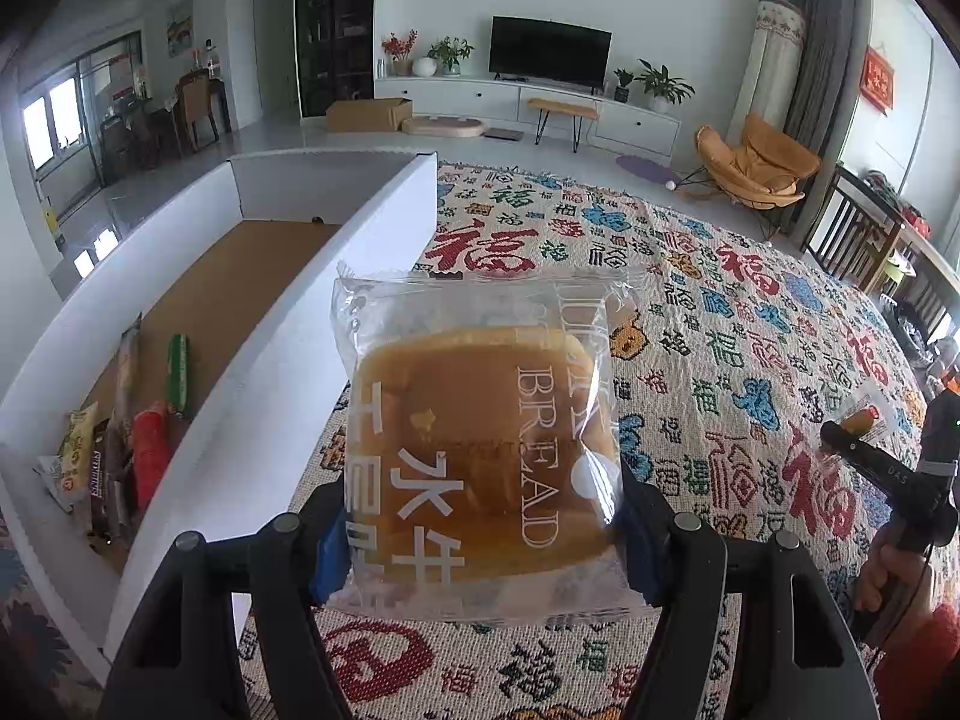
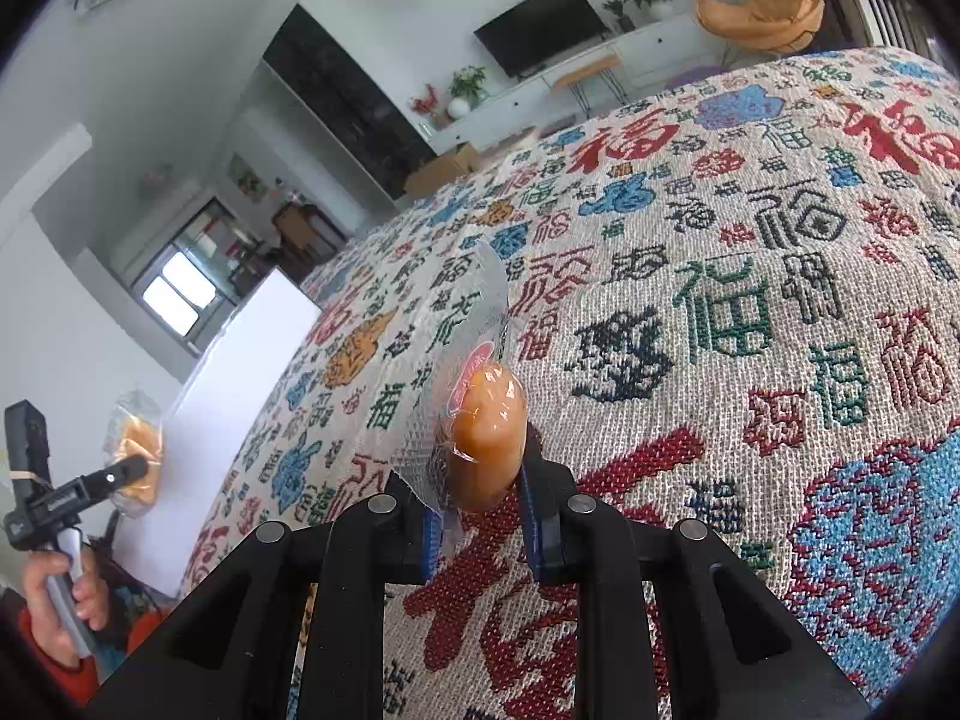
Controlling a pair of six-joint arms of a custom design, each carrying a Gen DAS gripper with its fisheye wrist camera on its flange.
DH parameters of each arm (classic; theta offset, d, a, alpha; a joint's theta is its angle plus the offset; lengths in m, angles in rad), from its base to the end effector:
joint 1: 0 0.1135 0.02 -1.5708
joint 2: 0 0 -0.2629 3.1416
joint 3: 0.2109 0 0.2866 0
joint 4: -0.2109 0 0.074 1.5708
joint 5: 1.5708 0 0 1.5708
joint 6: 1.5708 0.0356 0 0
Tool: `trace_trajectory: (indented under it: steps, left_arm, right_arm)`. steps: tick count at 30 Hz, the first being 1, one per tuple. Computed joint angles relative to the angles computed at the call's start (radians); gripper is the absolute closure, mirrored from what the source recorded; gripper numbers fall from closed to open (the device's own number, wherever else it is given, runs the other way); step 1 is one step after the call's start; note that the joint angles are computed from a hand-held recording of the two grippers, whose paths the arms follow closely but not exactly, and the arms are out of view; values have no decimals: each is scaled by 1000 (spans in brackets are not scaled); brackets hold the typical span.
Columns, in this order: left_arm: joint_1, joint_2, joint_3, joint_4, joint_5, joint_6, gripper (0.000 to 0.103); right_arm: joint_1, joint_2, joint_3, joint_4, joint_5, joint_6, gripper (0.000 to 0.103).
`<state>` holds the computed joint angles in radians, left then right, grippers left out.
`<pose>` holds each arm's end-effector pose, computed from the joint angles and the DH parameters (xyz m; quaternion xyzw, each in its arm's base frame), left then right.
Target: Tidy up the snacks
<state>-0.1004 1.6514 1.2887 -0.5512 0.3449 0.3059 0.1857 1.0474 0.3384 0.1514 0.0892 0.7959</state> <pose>0.3869 -0.0511 0.2471 0.2424 0.9022 -0.1290 0.3328 0.2298 0.0399 0.1464 0.2830 0.8267 0.1941 0.4459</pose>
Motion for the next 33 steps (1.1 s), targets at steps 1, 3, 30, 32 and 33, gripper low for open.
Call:
trace_trajectory:
  steps: [1, 3, 30, 32, 33]
  left_arm:
    - [9, -15, -7, -5, 5, 10, 33]
    - [19, -33, -12, -17, 14, 22, 33]
    - [-45, 66, -218, 139, 16, 22, 31]
    - [-54, 73, -221, 152, 3, 24, 28]
    - [-58, 80, -218, 151, -6, 26, 26]
  right_arm:
    - [3, 11, 10, -11, 7, -1, 81]
    - [2, 22, 23, -33, 17, -3, 81]
    - [147, 289, 381, -419, -121, 20, 28]
    - [138, 301, 407, -470, -125, 31, 28]
    - [141, 308, 425, -502, -110, 32, 28]
